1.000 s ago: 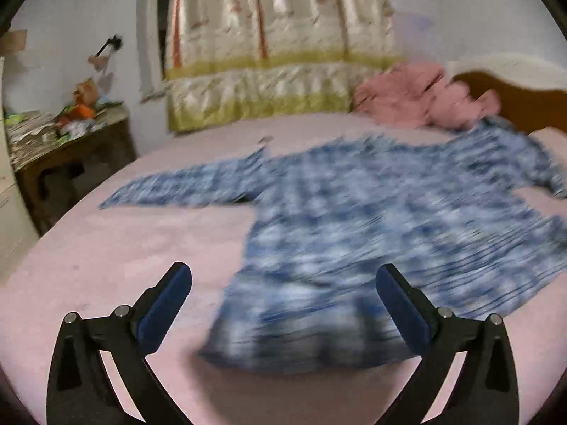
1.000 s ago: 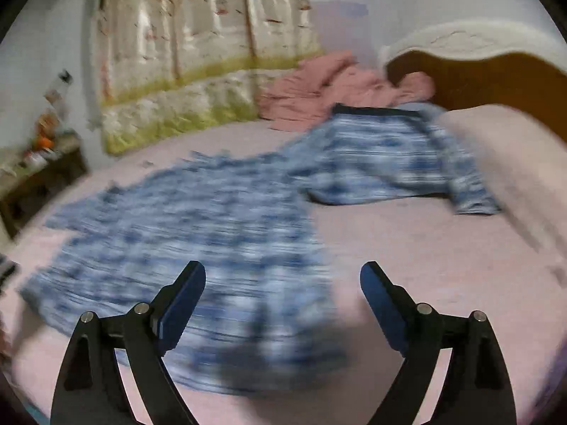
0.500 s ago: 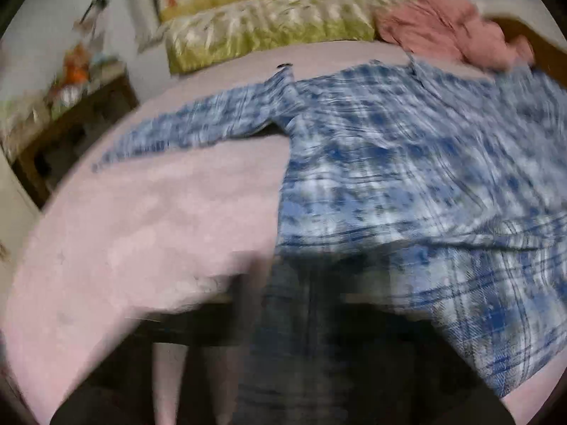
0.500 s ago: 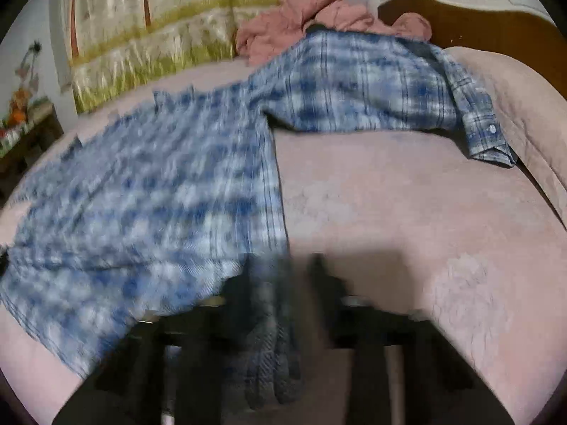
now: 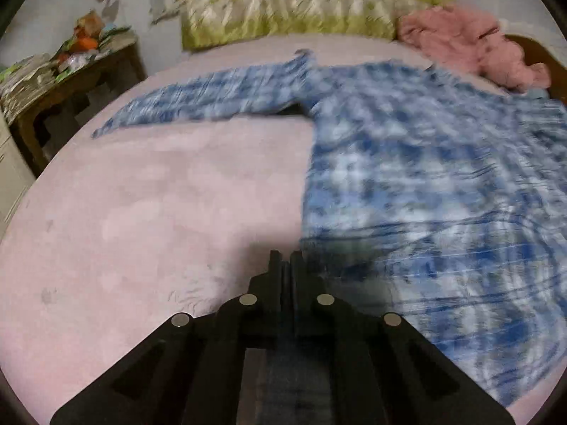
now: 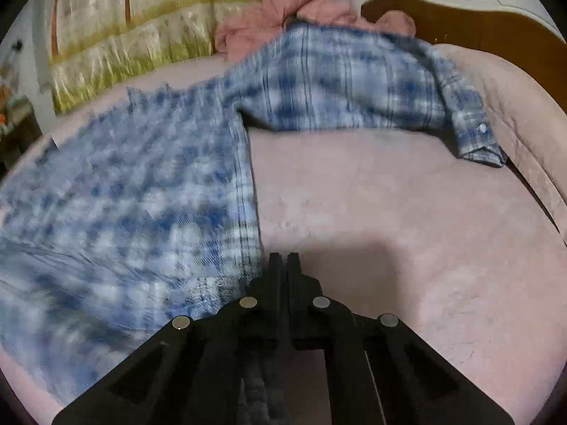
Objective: Fold large clothes
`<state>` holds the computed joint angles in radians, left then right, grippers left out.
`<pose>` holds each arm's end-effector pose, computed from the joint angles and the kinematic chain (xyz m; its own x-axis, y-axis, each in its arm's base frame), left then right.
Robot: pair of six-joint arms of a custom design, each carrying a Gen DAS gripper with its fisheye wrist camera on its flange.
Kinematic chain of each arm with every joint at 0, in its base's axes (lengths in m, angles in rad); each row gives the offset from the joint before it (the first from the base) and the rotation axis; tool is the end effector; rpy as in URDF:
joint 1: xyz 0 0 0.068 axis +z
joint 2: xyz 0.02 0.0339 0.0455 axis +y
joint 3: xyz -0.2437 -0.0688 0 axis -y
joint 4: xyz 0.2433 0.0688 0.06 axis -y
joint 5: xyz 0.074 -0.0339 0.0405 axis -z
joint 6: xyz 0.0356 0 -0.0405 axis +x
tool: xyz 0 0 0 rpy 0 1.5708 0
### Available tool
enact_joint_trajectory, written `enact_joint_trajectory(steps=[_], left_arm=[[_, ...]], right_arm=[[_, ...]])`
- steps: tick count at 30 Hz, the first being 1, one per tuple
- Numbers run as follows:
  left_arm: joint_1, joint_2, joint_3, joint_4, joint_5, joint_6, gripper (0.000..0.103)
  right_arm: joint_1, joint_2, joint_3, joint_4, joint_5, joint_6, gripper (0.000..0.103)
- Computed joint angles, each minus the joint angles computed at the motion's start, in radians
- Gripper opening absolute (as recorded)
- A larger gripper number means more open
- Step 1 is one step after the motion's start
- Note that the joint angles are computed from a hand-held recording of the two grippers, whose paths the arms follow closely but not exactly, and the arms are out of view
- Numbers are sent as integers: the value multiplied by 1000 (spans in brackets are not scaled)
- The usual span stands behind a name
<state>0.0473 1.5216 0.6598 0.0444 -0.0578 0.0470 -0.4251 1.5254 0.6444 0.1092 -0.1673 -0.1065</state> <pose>0.2865 0.0156 0.1314 -0.7318 0.0123 -0.6814 -0.0524 0.9959 0.0742 0.2650 -0.1135 0.1314 -0.6634 0.1853 -0.7249 0.2287 0.9727 0.0393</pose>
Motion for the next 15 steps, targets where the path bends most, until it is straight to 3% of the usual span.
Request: enact_joint_trajectory(steps=[2,4,5,7,9,11,13,15], left_arm=[[-4,-39,-42,39,35,23,22],[-18,-86,-80,71,38,31,51],[-21,-111,-104,93,46,39,55],[-25,-166,-158,151,44,50,83],[-25,-225,-207,205,27,58,101],[-53,-310,-222,124,-24,21,103],[-61,-434,-267,54,29,-10,103],[-82,-556,-321,9,68,-13,103]], right_arm=[[-9,-26,-31,23,-14,-2,4],[-10,-22,-34,26,-29,-4,4],[-13,-37,-46,37,-37,-1,4],[-42,-96,-110,98,-77,5,4],[-91,-180,-169,111,-142,5,9],[-128,-266,-189,32,-183,-6,24],[-141,-412,-252,-42,-213,-25,55],[-145,-582,-319,-115,-233,-64,72]])
